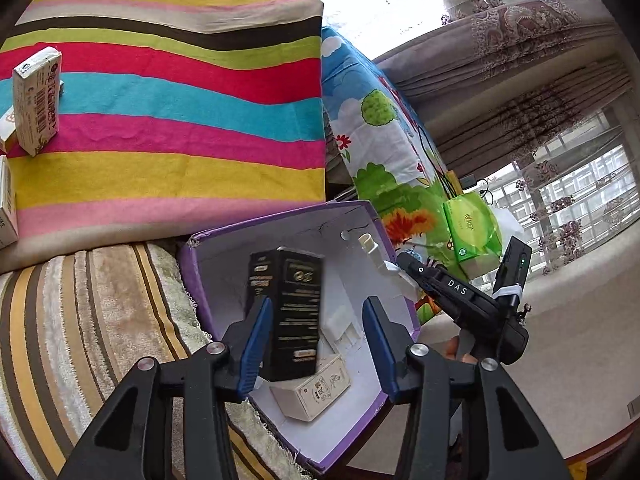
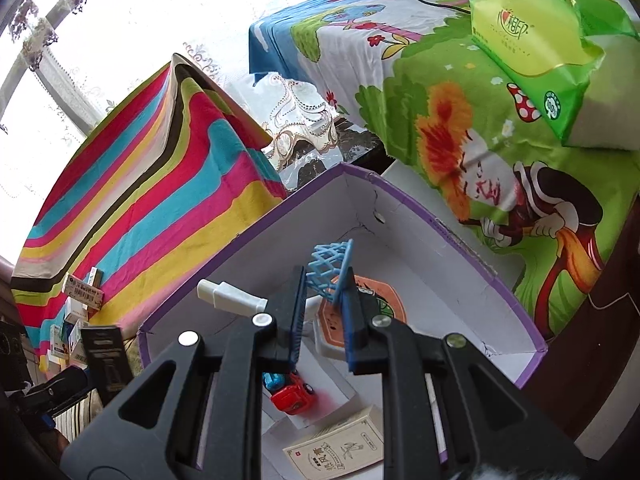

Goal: Organize rigid objects
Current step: 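Carry the blue toy into the storage box and release while the left drops the black box there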

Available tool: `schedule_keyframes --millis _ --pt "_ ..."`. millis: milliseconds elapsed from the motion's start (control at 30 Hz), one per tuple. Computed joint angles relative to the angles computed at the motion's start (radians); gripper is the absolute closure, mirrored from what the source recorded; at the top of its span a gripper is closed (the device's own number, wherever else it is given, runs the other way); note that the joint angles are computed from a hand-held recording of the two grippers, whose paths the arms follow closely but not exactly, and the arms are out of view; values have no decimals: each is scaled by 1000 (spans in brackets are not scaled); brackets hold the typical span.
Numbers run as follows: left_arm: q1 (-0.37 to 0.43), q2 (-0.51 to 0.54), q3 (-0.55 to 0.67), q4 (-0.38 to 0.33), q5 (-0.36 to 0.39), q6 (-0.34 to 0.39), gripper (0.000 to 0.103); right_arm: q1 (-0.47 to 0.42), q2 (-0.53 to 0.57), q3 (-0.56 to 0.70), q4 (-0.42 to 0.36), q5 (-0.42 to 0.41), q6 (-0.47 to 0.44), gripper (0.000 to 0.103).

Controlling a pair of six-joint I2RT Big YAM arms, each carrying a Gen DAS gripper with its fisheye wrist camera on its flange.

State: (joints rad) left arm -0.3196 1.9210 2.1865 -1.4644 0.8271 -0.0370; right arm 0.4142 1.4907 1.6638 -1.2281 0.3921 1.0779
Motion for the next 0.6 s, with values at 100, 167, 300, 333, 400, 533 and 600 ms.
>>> schedule_keyframes --millis 100,167,300,333,400,533,600 --pt "5 -4 -9 7 6 -9 44 -15 5 -10 14 -14 0 83" --pt "9 -6 -14 10 10 -19 43 -21 13 -7 16 -19 1 83" --pt "11 -10 -26 21 19 -33 43 -32 31 7 6 -28 5 83" --pt "11 -11 -27 24 20 -34 43 -34 36 11 1 -32 10 83" --pt "13 -16 -36 27 22 -29 43 -38 35 6 11 -41 21 83" --pt "14 -24 -48 38 27 -31 43 -58 12 -39 82 -98 48 83" --pt "15 -25 -50 39 30 -28 43 -72 5 -60 110 -134 75 82"
